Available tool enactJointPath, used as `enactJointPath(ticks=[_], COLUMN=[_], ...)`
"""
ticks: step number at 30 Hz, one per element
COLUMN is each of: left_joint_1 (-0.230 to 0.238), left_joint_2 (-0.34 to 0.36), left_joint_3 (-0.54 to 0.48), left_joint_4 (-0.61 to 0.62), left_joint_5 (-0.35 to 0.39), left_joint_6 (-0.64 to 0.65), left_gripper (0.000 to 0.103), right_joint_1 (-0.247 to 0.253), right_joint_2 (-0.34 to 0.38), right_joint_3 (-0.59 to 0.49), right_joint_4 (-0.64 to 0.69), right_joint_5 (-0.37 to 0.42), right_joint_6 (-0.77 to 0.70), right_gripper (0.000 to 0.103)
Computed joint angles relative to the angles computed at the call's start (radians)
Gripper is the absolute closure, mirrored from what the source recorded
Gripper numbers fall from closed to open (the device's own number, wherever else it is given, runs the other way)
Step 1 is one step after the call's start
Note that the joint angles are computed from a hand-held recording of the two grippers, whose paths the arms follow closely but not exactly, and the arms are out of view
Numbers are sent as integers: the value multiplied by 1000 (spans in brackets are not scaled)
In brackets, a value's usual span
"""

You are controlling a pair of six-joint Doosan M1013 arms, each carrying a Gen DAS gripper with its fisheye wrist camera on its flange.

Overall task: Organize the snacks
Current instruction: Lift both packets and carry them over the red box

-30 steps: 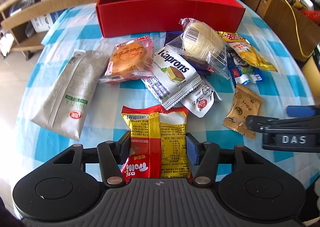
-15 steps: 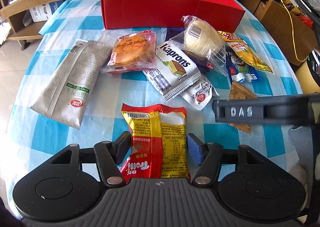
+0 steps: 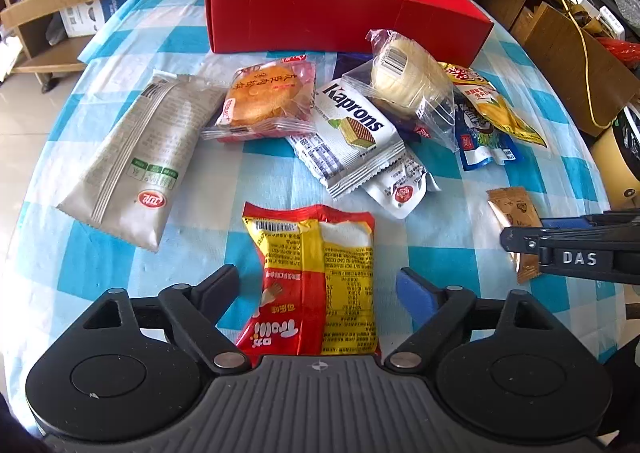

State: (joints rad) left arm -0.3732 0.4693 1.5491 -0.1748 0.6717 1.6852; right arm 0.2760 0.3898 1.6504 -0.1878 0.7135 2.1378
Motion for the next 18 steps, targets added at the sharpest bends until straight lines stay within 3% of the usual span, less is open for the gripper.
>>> enactJointPath(ticks=[3,6,9,10,12,18], left_joint_1=[-7,-23,-41,-38,-29,-37], left_joint_2=[-1,-2,-3,-5,-5,-19], left_joint_3=[4,7,4,5,-1,7], left_joint_4=[18,93,211,191,138,156], left_joint_5=[-7,-8,-4,-10,4,10], left_joint_6=[-1,-34,-128,-108,-90,-112], left_gripper=[11,13,31,41,42,44], right_joint_1=[6,4,1,-2,-7,-4], right_joint_2=[2,-7,-18,-22,-30,-49], right_joint_3=[6,22,38,44,53,70], right_joint_4=[-41,-38,-31,-16,19,49], right_joint_5=[-32,-52,-67,-75,-85,-122], right_joint_6=[36,22,5,-6,-32,-66], right_gripper=[41,44,48,48,48,48])
